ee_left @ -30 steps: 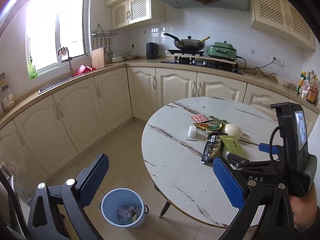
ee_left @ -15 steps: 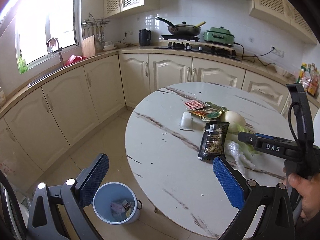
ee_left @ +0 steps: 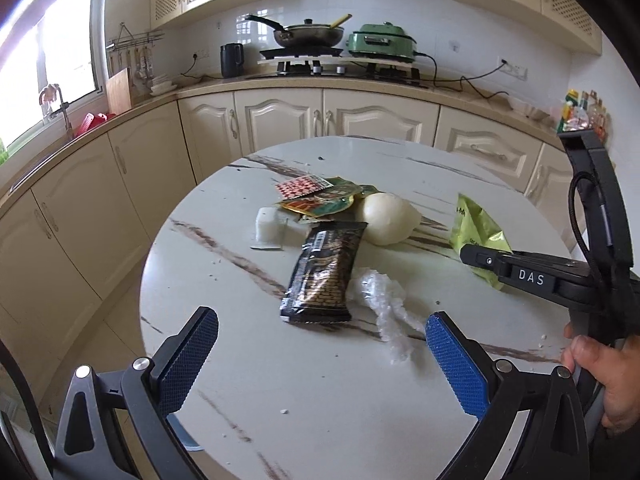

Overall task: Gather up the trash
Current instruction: 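Close the left gripper on the bubble wrap and lift it, then carry both items over the blue bucket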

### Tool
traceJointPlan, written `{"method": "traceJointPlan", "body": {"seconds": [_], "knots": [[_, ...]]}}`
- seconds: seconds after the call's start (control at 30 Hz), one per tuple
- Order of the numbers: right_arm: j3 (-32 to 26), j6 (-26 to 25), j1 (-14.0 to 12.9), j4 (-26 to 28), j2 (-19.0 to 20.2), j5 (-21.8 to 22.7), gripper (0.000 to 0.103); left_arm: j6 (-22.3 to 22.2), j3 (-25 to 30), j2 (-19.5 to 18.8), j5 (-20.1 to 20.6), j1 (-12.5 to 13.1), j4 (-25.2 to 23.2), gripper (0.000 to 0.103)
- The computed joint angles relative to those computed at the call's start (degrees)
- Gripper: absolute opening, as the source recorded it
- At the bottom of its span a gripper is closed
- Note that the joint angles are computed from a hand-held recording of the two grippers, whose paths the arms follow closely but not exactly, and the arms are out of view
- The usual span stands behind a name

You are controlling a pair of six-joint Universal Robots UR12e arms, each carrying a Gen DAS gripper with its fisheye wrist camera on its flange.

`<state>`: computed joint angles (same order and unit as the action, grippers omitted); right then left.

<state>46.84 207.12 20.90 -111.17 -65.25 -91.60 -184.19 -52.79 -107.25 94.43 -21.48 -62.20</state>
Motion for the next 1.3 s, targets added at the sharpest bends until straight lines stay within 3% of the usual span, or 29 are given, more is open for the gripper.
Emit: {"method": "traceJointPlan", "body": {"seconds": [0.2, 0.33, 0.5, 0.67, 0.8, 1.0, 1.3], "knots": [[2.2, -0.8, -0.2, -1.5, -1.3, 0.8, 0.013, -0.5, 5.7, -4.3, -1.6, -0.7, -2.8, 0.084], [3.2, -1.1, -0.4, -1.7, -2.1, 0.7, 0.013, -2.1, 8.8, -6.8, -2.5, -0.8, -6.4, 0.068], [4.2, -1.4, -0.6, -2.4, -2.7, 1.5, 0.013, -1.8, 10.7, -8.5, -2.3, -1.2, -7.3, 0.065], [4.3, -1.3, -0.8, -2.8, -2.7, 1.9, 0.013, -0.3, 11.3, -9.5, -1.0, -1.4, -6.9, 0.050], [4.5, -1.3, -0.7, -3.0, -2.7, 2.0, 0.013, 2.0, 9.6, -9.1, 0.8, -1.6, -4.8, 0.029], [4.9, -1.0, -0.7, -3.6, -3.0, 2.3, 0.013, 1.6, 6.4, -7.0, -6.8, 0.7, -4.4, 0.009], [5.5, -0.8, -0.2, -5.3, -3.6, 2.5, 0.013, -0.2, 0.7, -3.7, -12.6, 2.1, -1.0, 0.004]]}}
